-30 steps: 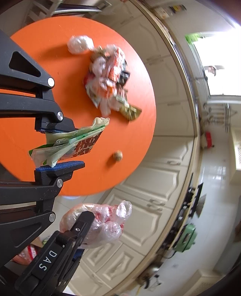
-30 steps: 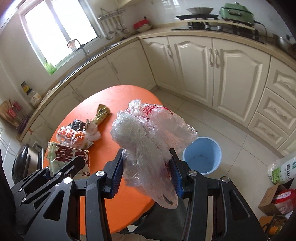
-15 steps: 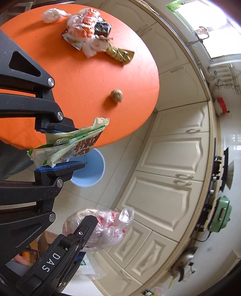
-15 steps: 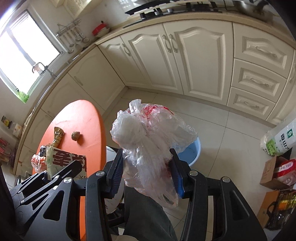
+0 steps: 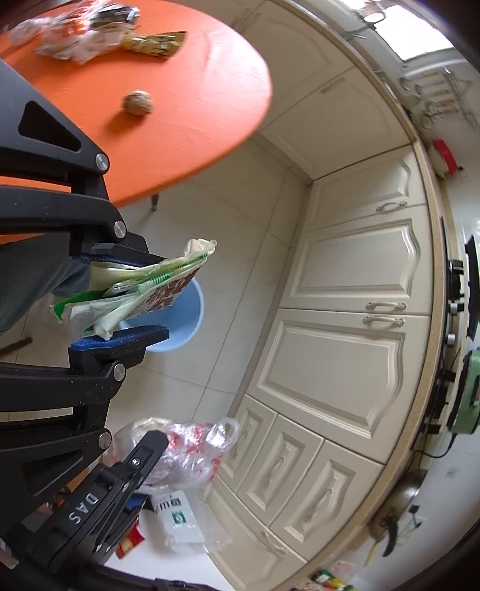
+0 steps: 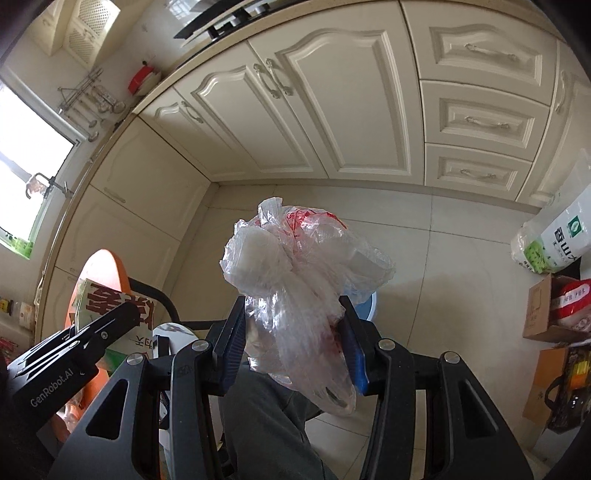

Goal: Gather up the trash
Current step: 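Carry the wrapper and plastic bag in both tools over the blue bucket, then open both tools to drop the wrapper and bag into the bucket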

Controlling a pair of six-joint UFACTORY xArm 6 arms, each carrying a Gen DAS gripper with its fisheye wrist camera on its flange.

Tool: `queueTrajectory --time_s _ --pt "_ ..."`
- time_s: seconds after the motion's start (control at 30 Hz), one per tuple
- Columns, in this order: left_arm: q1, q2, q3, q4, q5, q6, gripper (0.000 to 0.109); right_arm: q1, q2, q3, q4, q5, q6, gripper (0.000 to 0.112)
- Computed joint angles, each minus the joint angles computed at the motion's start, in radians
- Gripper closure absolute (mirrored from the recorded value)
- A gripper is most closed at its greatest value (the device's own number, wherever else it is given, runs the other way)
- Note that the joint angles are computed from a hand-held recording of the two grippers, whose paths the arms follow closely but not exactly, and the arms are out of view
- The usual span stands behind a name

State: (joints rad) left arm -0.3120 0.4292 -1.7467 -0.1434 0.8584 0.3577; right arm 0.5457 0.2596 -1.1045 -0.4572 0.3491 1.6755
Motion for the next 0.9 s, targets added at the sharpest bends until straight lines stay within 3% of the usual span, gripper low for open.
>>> queueTrajectory --time_s 0.1,0.13,0.23,0.4,0.63,0.83,0.87,0.9 --pt "-0.022 0.076 -0.076 0.042 -0.034 0.008 0.080 -0.019 0.015 0.005 0.026 -0.019 -0.034 0.064" --pt "-0.029 0.089 -0.088 0.049 -0.039 0.010 0.075 -0.022 0.020 0.007 0.036 -0.025 -0.045 0.064" --pt "-0.037 0.136 -0.146 0.056 -0.023 -0.001 0.035 -0.030 0.029 0.015 0.074 -0.040 -0.075 0.064" --pt "-0.039 0.139 -0.128 0.102 -0.073 -0.036 0.034 -0.032 0.040 0.012 0.104 -0.042 -0.109 0.064" --pt "-0.038 0.025 0.021 0.124 -0.088 -0.082 0.034 -0.027 0.081 -0.044 0.164 -0.022 -0.198 0.064" --pt "-0.019 -0.003 0.040 0.129 -0.076 -0.104 0.034 -0.021 0.117 -0.132 0.128 0.014 -0.232 0.063" --pt "-0.015 -0.010 0.046 0.131 -0.079 -0.110 0.034 -0.020 0.123 -0.146 0.124 0.018 -0.236 0.061" --pt "-0.013 -0.010 0.046 0.138 -0.082 -0.122 0.034 -0.020 0.129 -0.163 0.121 0.027 -0.244 0.047"
